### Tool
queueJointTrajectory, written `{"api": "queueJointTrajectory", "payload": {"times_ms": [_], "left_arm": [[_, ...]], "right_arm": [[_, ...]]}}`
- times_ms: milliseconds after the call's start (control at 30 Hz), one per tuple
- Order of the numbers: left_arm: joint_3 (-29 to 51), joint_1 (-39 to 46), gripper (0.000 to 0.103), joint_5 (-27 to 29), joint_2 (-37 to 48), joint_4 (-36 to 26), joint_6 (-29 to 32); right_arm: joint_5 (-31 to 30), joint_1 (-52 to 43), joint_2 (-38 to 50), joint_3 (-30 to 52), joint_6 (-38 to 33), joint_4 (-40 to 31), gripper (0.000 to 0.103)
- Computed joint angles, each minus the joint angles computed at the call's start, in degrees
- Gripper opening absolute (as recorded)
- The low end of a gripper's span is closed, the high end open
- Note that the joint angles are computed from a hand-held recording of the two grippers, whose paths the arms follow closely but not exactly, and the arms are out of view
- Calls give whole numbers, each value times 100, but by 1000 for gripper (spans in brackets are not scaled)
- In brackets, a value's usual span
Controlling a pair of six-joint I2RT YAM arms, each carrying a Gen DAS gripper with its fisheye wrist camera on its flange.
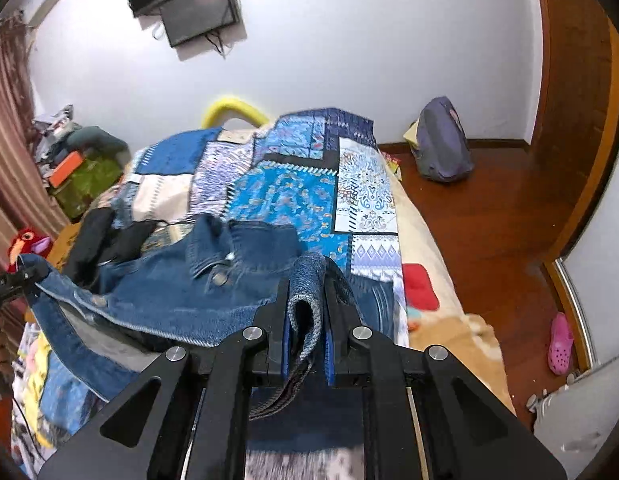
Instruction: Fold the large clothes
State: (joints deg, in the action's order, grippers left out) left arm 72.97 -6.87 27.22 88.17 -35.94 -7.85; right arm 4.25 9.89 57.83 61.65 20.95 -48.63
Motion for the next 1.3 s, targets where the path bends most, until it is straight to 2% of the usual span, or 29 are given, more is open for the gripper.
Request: {"api": "queueJointTrajectory", "payload": {"times_ms": [167, 233, 267, 333, 367, 433, 500, 600, 700, 800, 833, 933, 1100, 1200, 1300], "left_arm": [[736, -350, 10, -704, 1578, 242, 116], [820, -431, 10, -916, 1906, 272, 265], [766, -453, 11, -977, 1999, 331, 379], [630, -491, 14, -1099, 2064, 412, 582], [558, -501, 15, -1140, 2076, 448, 714], [456, -512, 24, -1207, 2048, 434, 902], [528, -526, 30, -1278, 2007, 260, 934], [562, -444, 36, -1057, 1686, 1, 849], [509, -348, 44, -779, 1269, -125, 693], [321, -398, 56, -978, 804, -81, 704], [211, -426, 58, -1093, 611, -24, 760], [-38, -499, 58, -1248, 216, 12, 920], [-628, -837, 59, -1452, -113, -24, 1300], [-1003, -1099, 59, -1462, 55, 58, 1420], [-1159, -1372, 59, -1732, 474, 283, 1397]], "right_arm": [[-181, -397, 820, -361, -205, 769, 13], [-191, -477, 1030, -515, -311, 983, 16], [-163, -514, 1057, -549, -372, 987, 21], [42, -555, 1127, -549, -484, 901, 23], [141, -610, 1133, -558, -554, 790, 24], [112, -791, 1127, -558, -575, 602, 25], [-190, -1034, 904, -695, -561, 497, 25], [-538, -1139, 476, -818, -566, 237, 25], [-512, -790, 121, -810, -511, -75, 25], [-373, -178, -81, -746, -390, -341, 28], [-330, 8, -90, -759, -338, -341, 32], [-176, 674, -156, -802, -42, -299, 44], [-217, 1418, 58, -972, 408, -23, 44], [-308, 1594, 383, -1072, 535, 213, 44], [-424, 1561, 749, -1057, 479, 389, 44]]}}
